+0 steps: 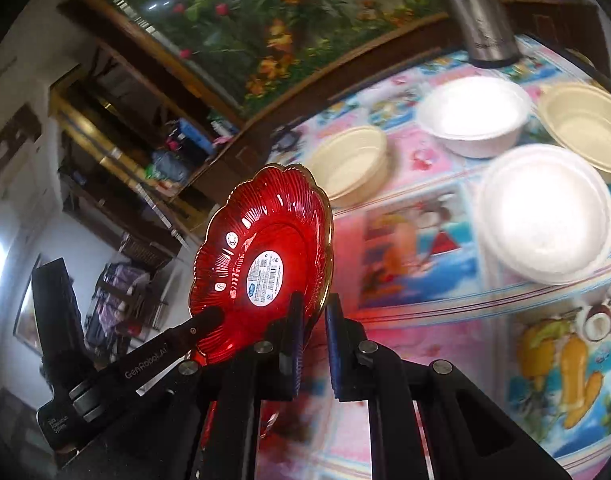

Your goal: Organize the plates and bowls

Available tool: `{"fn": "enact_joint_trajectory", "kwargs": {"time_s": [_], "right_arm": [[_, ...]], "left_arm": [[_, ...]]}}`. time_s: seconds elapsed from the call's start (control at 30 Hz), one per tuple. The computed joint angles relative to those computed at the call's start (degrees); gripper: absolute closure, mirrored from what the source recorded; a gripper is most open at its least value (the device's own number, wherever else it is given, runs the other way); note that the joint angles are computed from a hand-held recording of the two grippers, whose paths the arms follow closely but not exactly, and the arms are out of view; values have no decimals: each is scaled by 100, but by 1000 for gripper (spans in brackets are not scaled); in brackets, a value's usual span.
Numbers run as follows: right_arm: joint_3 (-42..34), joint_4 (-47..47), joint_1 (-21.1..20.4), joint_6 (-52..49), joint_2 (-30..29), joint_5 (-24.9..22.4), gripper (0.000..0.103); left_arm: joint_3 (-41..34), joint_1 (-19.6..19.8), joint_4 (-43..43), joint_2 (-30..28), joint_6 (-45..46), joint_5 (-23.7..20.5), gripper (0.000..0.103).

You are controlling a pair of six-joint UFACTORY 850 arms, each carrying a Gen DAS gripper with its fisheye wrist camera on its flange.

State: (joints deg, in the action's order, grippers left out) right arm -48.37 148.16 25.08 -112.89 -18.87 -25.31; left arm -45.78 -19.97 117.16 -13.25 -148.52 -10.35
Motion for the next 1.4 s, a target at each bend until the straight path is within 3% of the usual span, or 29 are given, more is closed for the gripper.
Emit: {"fn": "enact_joint_trajectory", "kwargs": {"time_s": [0.33, 0.8, 1.4], "right_arm": [[-373, -281, 765, -54, -238, 304, 93], [-644, -1225, 1074, 890, -664, 766, 93], [-911, -2002, 1042, 1605, -933, 844, 93]], "left_arm": [[795, 409, 736, 398, -912, -208, 88], [1082, 673, 1994, 219, -2190, -33, 87], [1047, 668, 1436, 83, -1660, -13, 87]]}}
